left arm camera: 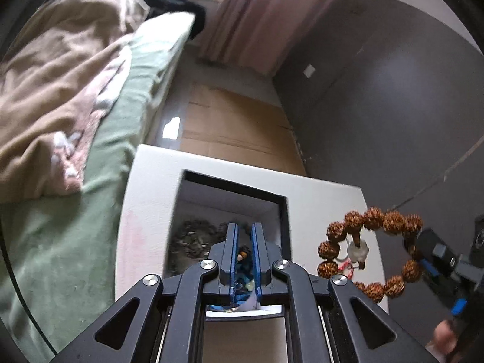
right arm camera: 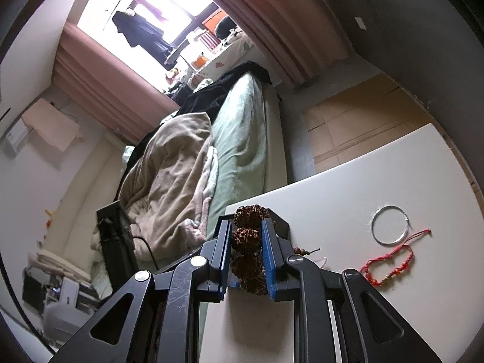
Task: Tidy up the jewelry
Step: 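Drop the green-bead bracelet into the box with the left tool while the right carries the seed-bead bracelet, then lower the brown seed-bead bracelet into the box and open the right tool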
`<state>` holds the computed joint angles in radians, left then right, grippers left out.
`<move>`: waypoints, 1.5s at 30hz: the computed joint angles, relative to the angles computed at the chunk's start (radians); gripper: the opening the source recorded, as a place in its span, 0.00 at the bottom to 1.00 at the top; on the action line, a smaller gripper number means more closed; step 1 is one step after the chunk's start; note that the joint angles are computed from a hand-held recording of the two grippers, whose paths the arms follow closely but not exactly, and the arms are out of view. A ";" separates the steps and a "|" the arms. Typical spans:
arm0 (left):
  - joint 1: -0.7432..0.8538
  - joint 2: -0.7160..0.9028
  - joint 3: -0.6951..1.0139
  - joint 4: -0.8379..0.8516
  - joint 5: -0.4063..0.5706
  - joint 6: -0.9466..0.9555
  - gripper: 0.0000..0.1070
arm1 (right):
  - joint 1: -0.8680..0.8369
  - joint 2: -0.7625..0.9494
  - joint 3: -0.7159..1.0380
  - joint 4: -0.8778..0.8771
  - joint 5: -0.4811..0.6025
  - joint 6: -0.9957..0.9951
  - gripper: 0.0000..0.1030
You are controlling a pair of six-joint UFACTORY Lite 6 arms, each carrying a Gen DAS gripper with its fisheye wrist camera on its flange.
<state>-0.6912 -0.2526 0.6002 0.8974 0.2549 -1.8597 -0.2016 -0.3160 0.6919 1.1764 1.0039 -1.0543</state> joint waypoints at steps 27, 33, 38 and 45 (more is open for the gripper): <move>0.265 -0.519 -0.244 -0.548 0.024 0.564 0.59 | 0.587 0.084 0.042 -0.139 -0.552 0.299 0.28; 0.276 -0.561 -0.257 -0.580 0.043 0.593 0.59 | 0.501 0.027 0.011 -0.131 -0.497 0.290 0.34; 0.216 -0.535 -0.241 -0.467 0.060 0.474 0.59 | 0.432 -0.024 -0.004 -0.179 -0.447 0.321 0.34; 0.017 -0.414 -0.170 -0.123 0.127 0.078 0.59 | 0.188 -0.096 -0.019 -0.247 -0.290 0.299 0.62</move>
<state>-0.6738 -0.6663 0.4299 0.7747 0.3820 -1.7814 -0.0132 -0.4118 0.6726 0.9289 0.7138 -0.7552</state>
